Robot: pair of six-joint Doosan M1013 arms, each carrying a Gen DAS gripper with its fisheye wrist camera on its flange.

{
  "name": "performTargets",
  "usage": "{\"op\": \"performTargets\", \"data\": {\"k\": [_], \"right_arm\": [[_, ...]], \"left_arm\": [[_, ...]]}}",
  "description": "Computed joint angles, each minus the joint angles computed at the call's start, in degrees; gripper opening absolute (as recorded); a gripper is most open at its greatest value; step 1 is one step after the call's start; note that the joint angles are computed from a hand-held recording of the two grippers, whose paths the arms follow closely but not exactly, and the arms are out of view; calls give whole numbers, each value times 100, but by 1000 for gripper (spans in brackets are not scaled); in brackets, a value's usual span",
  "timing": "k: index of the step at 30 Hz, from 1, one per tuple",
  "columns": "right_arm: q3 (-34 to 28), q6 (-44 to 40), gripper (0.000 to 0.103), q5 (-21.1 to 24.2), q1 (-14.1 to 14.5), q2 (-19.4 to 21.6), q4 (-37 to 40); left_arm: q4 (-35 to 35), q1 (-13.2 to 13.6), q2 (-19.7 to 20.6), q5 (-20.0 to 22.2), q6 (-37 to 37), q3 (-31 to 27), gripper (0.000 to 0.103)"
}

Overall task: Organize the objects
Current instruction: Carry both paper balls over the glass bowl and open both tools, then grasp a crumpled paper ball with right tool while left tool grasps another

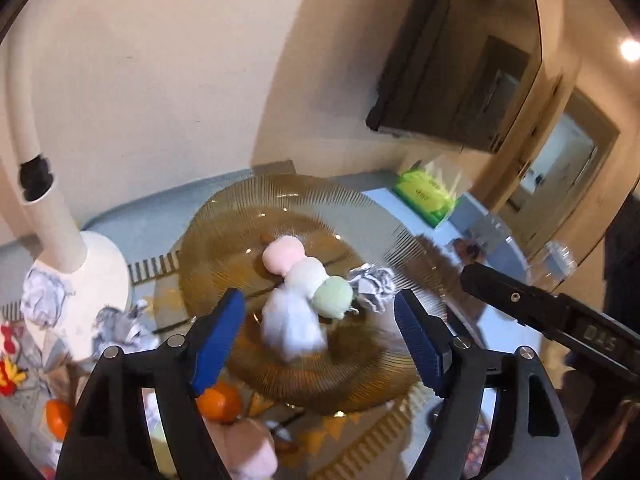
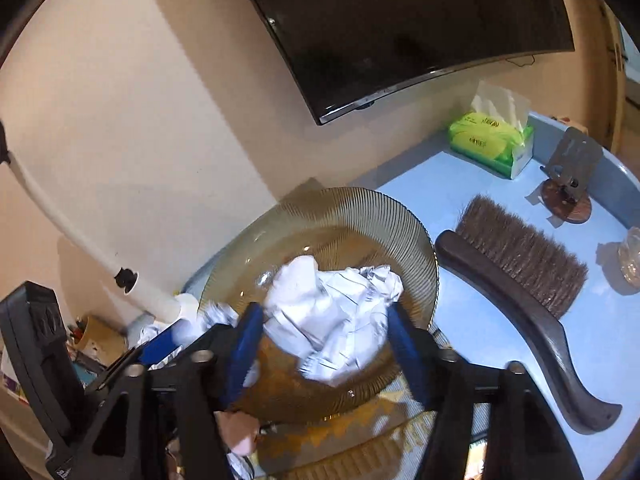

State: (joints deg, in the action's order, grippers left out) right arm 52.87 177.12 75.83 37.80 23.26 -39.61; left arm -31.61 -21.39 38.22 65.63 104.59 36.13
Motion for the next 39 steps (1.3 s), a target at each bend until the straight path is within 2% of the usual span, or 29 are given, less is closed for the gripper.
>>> {"op": "performTargets", "data": {"k": [3,7,9,12,15,17,18,21,22,23,24,25,26,27,28,30,33,39], "right_arm": [[7,-26,69,7,76,-44,-169],[-302,-208,69,217,303,78,-311],[-337,-282,69,99,403,89,-287],[-464,-630,69,-259,570,171,-78],[-601,-999,72,-745,625,297,391],[-699,-1083,72,-1058,587,406,850],[-771,-1137,73,-1073,571,472,991],[-1030,-1315,72,-873,599,750,1081],[-1241,-1406,72,-492,671,947,824],[-1434,-1507,72,-99,739,1125,552],[-1652,-1611,72,334,807,1315,251],[-1895,-1816,72,893,903,1579,-281],[-2026,-1953,72,1153,951,1713,-526],[-1916,-2015,72,1143,974,1728,-655],[-1613,-1952,72,892,980,1622,-694],[-1251,-1812,74,637,990,1480,-784],[-1262,-1810,76,676,925,1492,-533],[-1315,-1907,83,647,937,1523,-567]], "left_arm": [[-172,154,-377,-331,197,486,76],[-501,476,-1007,-712,357,1329,76],[-547,662,-1337,-835,397,1725,76],[-58,854,-1818,-1214,133,2268,76],[516,1063,-2173,-1311,-109,2585,76],[1016,1157,-2368,-1382,-212,2810,89],[1175,1200,-2467,-1530,-279,2987,103],[1992,1263,-2805,-2482,-1101,3893,102],[2627,1234,-2845,-2718,-1786,4151,102],[2962,1249,-2822,-2827,-2175,4357,102],[2998,1270,-2782,-2927,-2271,4513,101],[2733,1329,-2733,-2975,-2098,4591,101],[2540,1373,-2667,-2988,-1988,4650,101],[2417,1386,-2625,-3016,-1912,4677,101],[2205,1411,-2557,-2999,-1785,4678,101],[2330,1390,-2473,-2729,-1870,4569,98],[2330,1361,-2568,-3090,-1805,4730,99],[2063,1377,-2474,-2769,-1506,4647,99]]}}
